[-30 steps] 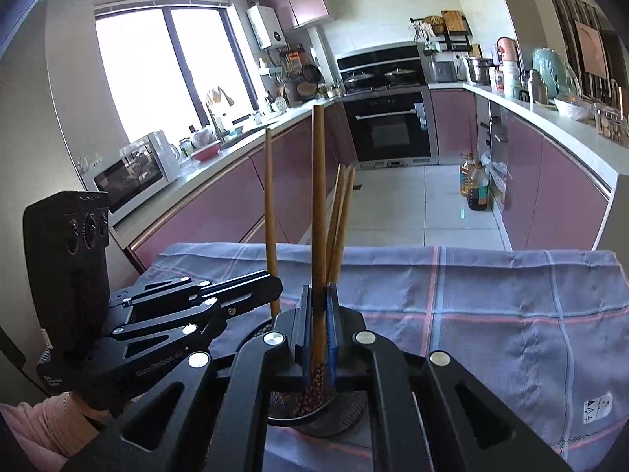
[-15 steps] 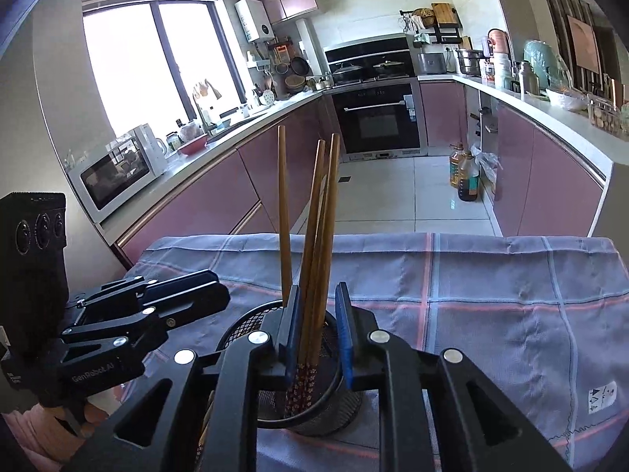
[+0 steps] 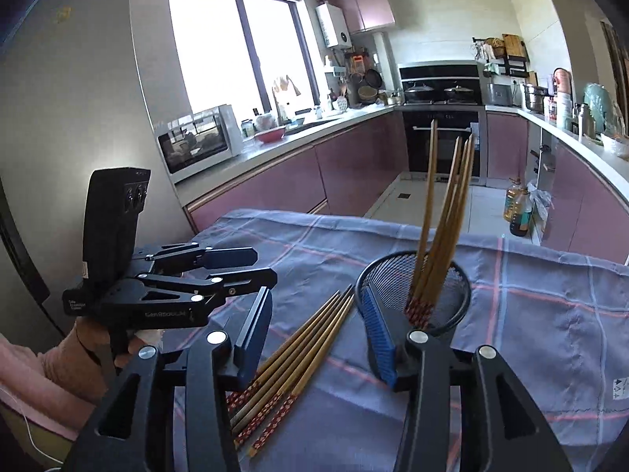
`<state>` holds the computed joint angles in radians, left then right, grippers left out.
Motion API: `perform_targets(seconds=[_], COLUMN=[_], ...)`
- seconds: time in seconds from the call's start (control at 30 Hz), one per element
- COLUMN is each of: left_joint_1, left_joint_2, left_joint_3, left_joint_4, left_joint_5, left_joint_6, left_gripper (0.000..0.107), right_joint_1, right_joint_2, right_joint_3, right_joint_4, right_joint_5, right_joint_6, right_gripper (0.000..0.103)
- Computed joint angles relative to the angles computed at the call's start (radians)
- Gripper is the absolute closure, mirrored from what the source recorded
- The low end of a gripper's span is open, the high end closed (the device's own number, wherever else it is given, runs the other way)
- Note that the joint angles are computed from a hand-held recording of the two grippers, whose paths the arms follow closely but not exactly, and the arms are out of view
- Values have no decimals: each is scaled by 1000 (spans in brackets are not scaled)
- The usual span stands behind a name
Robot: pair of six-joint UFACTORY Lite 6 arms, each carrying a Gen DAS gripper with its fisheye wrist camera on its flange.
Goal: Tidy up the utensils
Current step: 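Move the right tool back to the pile and grasp a chopstick while the left tool grasps another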
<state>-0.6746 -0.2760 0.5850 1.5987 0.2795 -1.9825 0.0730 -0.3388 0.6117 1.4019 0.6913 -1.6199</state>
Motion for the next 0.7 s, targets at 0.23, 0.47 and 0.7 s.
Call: perform_targets(seconds=[0.23,0.47,0.7], left_joint_1=[-13,-35,-21], left_joint_2=[54,147,234], left_joint_3=[-123,-107,-49], left_joint_4=[154,265,286], left_joint_5=[1,-6,-36], left_joint_6=[-208,-346,-361], left_gripper=[56,62,70], right_joint_1=[143,229,268], right_joint_2=[214,285,332], right_joint_3=[9,15,45], right_joint_4=[49,106,130], right_joint_5=[-123,-230,-295], right_joint_6=[18,11,20], right_gripper=[60,67,75])
